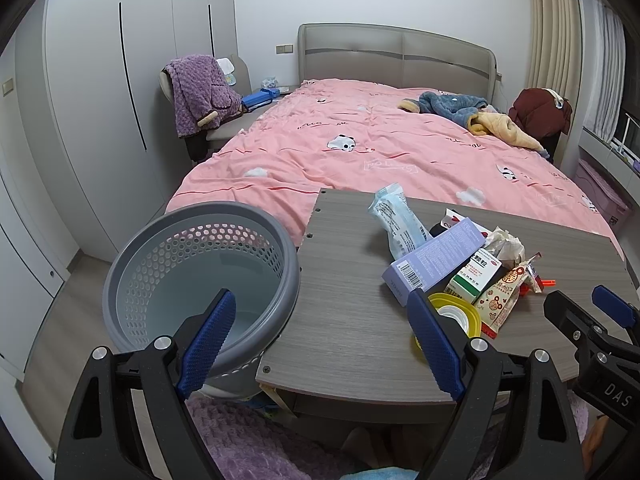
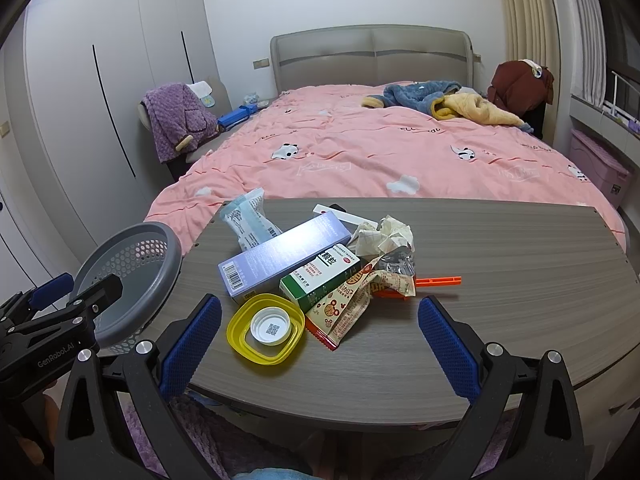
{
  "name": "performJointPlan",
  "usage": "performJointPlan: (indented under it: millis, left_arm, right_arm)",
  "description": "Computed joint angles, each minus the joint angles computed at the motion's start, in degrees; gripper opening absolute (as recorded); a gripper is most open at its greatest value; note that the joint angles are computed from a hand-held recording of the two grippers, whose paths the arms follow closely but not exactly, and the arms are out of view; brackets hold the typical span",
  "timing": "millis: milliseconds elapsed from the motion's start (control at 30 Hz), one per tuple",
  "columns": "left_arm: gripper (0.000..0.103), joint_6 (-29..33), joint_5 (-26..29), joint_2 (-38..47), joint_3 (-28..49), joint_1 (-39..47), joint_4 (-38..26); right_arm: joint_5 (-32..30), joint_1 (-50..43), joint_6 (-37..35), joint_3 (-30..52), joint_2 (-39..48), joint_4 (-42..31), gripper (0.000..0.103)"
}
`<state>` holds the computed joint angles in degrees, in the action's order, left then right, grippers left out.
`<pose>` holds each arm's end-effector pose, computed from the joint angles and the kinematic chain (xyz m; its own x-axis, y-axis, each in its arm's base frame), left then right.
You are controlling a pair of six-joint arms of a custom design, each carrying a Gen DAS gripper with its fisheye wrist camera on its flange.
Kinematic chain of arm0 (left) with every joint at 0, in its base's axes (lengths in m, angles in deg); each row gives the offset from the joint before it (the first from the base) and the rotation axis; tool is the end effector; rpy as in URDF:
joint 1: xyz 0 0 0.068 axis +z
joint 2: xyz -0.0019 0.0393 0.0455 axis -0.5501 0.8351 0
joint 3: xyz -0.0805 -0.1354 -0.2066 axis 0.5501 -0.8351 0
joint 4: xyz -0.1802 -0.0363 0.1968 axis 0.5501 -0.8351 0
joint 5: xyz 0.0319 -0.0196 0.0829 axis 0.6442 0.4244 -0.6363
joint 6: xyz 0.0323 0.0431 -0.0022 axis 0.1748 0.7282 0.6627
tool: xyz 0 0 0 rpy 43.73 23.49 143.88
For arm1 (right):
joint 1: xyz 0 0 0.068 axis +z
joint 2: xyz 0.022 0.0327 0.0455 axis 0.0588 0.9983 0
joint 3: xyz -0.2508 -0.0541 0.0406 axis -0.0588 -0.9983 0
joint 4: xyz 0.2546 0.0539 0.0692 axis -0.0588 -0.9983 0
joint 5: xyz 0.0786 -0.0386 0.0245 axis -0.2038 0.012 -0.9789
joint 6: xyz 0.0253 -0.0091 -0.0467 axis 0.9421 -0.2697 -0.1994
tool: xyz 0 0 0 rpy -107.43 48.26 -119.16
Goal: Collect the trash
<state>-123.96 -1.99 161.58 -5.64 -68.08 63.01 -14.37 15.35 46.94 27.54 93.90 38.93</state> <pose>0.3073 -0.1894 0.1163 -0.6688 -0.1129 -0.7348 -0.1955 0.9803 0.0273 0.3190 0.0690 0.0859 -0.6476 0.0239 -0.7616 -0.1336 0.9805 0.1444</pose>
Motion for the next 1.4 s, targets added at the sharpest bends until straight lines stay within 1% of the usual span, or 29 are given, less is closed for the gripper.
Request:
performJointPlan:
  millis: [1033,1233,1400]
  left_arm:
    - [0.084,-0.20,-0.12,0.15,0.20,-0.20,-0.16]
    - [0.083,-0.54,0.06,0.00,0.00,-0.37,-0.18]
    - [0.084,-0.58,0.98,0.92,0.30,-0.02,-0.26]
  right_arm:
    - [0.16,0.23,0.38,-0.53,-0.10,0.61,0.097]
    - [-0.64,-0.18,0.25,-0.49,-0.13,0.29,0.097]
    - [-2.62,-1.77,-0.16,-0.21,1.31,0.33,0.097]
